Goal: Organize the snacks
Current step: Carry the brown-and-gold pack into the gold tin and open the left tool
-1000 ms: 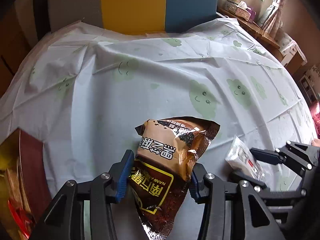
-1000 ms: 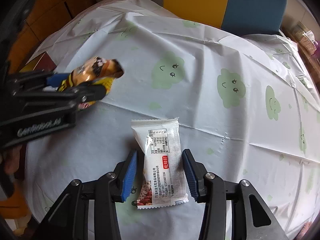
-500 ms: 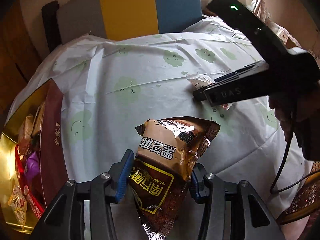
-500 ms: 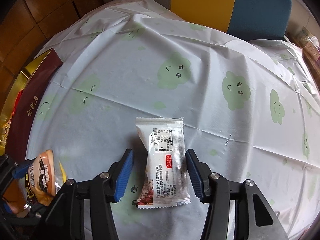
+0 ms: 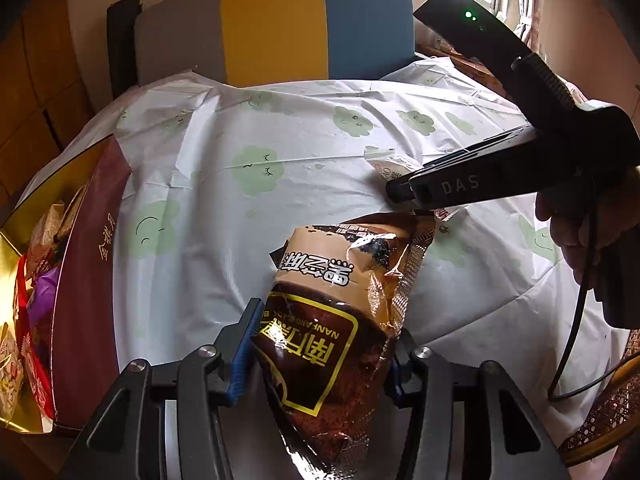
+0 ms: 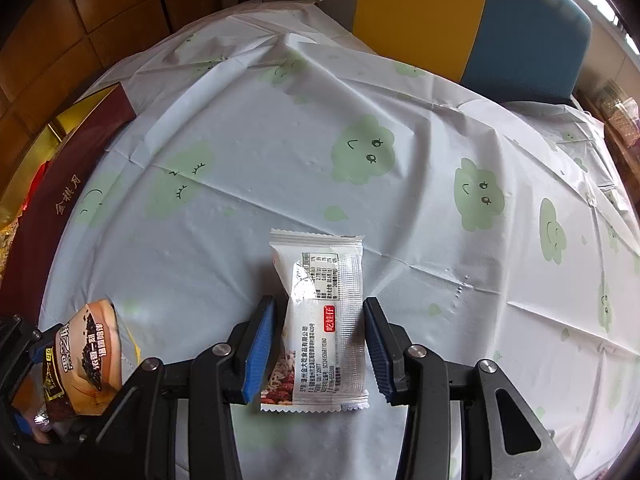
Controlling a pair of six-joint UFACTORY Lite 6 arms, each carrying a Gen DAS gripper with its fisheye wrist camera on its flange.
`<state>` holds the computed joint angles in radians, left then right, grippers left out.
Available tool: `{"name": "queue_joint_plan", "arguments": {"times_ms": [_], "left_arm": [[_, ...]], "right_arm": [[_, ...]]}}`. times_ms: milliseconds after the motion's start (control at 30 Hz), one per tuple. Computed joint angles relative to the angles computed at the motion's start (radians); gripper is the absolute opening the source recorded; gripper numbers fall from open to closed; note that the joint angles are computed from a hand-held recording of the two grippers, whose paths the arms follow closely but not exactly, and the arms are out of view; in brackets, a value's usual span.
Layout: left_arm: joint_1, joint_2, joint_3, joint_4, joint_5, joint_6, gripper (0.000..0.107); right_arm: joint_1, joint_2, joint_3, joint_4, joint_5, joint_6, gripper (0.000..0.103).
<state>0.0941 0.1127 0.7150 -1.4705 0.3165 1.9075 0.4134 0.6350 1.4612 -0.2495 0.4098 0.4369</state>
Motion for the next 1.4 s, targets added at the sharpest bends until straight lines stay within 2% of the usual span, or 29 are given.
{"name": "queue_joint_plan", "arguments": {"times_ms": [67,167,233,433,533,600,867,1100,1267,1400], "left_arm": [[0.004,-0.01,-0.008,0.01,-0.002,-0.014,0.047],[0.024,-0.015,0.022,0.201,0.021,-0.215,0.042],[0.048,-0.063,0.01,0.228,0.052,-0.232,0.042],[0.178,-0.177,0.078,0.377,0.229,-0.39,0.042],[0.27,-0.162,0.171,0.426,0.3,-0.472,0.042],[0.329,-0.12,0.249,0.457,0.322,-0.531,0.042],[0.582,0.226,0.637,0.606,0.365,-0.793,0.042],[0.686,0.497,0.907,0.714,0.436,-0.992,0.042],[0.674,0.623,1.006,0.761,0.463,-1.055,0.043],[0.645,0.615,0.964,0.818,0.405,-1.088,0.047]], "right_arm": [[0.001,-0.008,-0.017,-0.013,-0.014,0.014,0.044],[0.002,-0.011,-0.025,-0.03,-0.026,0.018,0.044],[0.014,-0.019,-0.042,-0.075,-0.037,0.058,0.044],[0.044,-0.026,-0.072,-0.203,-0.06,0.172,0.044],[0.032,-0.005,-0.041,-0.155,-0.058,0.125,0.044],[0.024,-0.007,-0.04,-0.121,-0.06,0.096,0.044],[0.028,-0.013,-0.044,-0.145,-0.055,0.117,0.044],[0.029,-0.021,-0.054,-0.153,-0.057,0.127,0.044],[0.03,-0.024,-0.061,-0.163,-0.063,0.142,0.044],[0.03,-0.025,-0.063,-0.162,-0.064,0.141,0.044]]}}
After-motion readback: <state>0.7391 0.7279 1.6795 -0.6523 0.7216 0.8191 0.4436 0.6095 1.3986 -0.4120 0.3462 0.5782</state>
